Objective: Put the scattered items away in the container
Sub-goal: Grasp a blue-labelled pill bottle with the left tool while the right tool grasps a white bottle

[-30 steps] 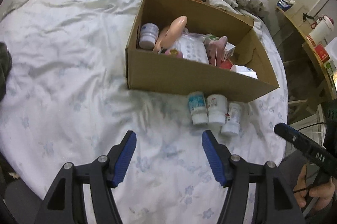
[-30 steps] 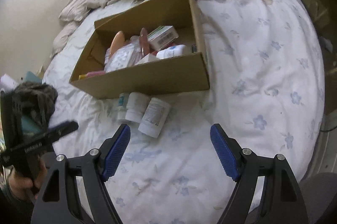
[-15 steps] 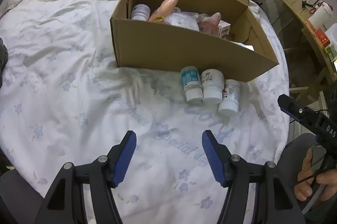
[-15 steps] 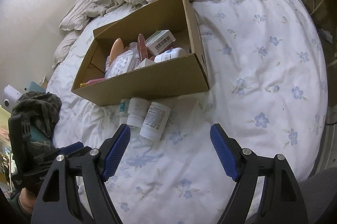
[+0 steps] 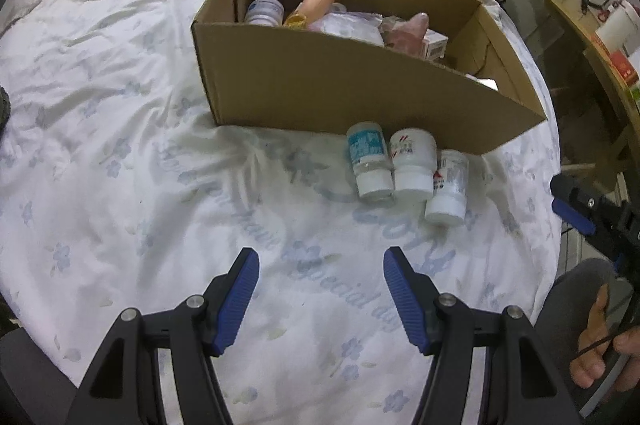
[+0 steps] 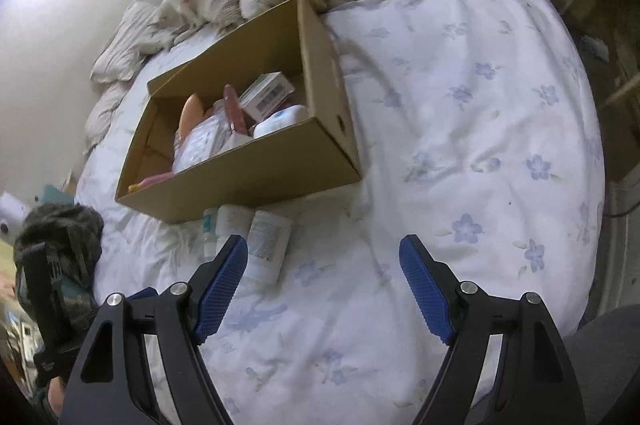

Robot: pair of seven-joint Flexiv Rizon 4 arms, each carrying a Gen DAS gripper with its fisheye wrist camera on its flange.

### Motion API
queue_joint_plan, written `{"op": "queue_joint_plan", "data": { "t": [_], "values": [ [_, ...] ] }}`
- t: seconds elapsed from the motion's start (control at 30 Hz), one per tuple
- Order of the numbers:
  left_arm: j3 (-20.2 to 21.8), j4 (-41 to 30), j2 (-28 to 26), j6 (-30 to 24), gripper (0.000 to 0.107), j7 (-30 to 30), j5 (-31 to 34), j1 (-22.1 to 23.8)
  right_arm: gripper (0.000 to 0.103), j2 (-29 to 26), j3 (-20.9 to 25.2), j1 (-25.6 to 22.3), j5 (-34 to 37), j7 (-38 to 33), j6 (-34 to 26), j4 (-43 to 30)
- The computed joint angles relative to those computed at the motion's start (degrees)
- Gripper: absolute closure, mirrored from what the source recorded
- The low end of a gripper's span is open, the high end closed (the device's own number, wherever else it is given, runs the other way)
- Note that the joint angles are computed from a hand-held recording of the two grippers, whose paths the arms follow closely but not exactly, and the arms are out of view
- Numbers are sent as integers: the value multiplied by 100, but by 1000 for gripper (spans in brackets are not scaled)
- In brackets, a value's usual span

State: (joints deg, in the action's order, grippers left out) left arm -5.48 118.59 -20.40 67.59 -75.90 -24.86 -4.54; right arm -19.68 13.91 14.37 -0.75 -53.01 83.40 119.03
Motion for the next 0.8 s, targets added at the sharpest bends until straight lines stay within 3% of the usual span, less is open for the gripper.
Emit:
{"op": "queue_joint_plan", "data": {
  "t": [0.23, 0.43, 0.63, 0.73, 0.8],
  "values": [
    [-27, -454, -350, 116, 41, -42, 277, -166, 21, -84, 155, -140, 212, -140, -162, -140],
    [380, -1063, -897, 438, 47, -443, 1100, -507, 21, -67, 85, -46, 213, -125, -144, -111],
    [-70, -1279, -1162, 58, 50, -218, 719, -107, 21, -127, 126, -75, 259, -200, -277, -196],
    [-115, -1408, -1216, -190, 63, -156, 681, -114, 21, -205, 164, -80, 259, -315, -434, -296],
    [-30, -1531, -1265, -280, 72, -212, 766, -207, 21, -405, 511, -335, 526, -689, -657, -571]
  ]
}}
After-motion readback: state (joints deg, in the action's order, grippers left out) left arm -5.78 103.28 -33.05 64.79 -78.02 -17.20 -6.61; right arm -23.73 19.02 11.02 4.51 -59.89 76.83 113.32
